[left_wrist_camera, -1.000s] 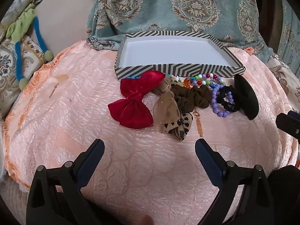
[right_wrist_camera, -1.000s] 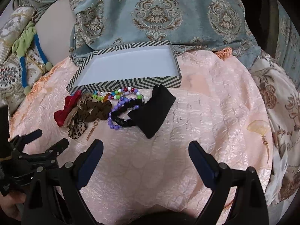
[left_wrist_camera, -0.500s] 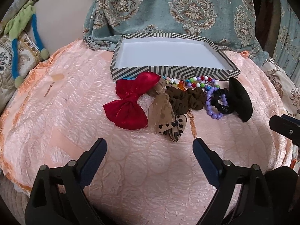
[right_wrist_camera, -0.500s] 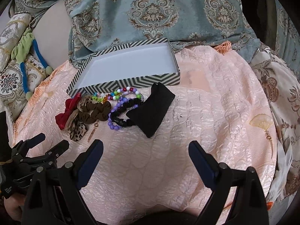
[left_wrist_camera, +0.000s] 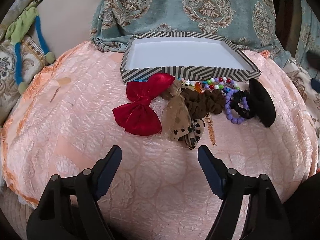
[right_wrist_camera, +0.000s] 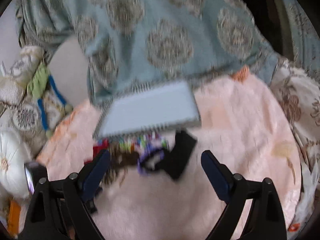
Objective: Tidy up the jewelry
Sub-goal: 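Move both tools toward the bows and clips beside the striped box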
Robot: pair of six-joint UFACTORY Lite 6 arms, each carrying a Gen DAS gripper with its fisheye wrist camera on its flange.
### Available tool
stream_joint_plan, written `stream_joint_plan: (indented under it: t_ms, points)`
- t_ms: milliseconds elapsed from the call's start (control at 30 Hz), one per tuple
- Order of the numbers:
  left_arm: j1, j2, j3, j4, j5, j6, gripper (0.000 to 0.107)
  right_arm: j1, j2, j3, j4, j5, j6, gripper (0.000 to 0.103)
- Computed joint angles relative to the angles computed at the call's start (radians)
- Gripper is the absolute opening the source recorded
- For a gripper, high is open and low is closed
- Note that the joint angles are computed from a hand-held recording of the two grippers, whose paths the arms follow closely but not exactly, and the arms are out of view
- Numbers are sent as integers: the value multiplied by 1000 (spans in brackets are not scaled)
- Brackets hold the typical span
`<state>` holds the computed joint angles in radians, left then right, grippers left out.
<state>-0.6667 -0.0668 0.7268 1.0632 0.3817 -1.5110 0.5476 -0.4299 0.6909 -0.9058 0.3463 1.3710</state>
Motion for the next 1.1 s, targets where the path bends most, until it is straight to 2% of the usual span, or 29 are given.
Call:
stream_joint_plan:
  t_ms: [100,200,233,300,367,433,600,833,1100]
  points:
    - [15,-1,-6,12,1,-29,63,39,118,-2,-166,-30,91,95]
    - [5,10,-1,36,18,-57,63,65,163,-49,-273,-82,184,94]
    - [2,15,3,38,21,-62,63,100,147,-64,-350,-67,265,94]
    - [0,30,9,40,18,-72,63,188,145,-69,-482,57,383,94]
    - [-10,42,13,60,30,-98,63,206,155,-68,-486,92,396,94]
    - [-15,45,10,79,33,-120,63,207,173,-56,-421,114,348,94]
    - [-25,47,3,125,55,-167,63,154,217,-41,-260,68,230,94]
    - [-27,65,8,102,47,-131,63,210,281,-18,-302,149,280,94]
    - [-29,70,14,84,39,-108,63,201,278,-20,-300,142,277,94]
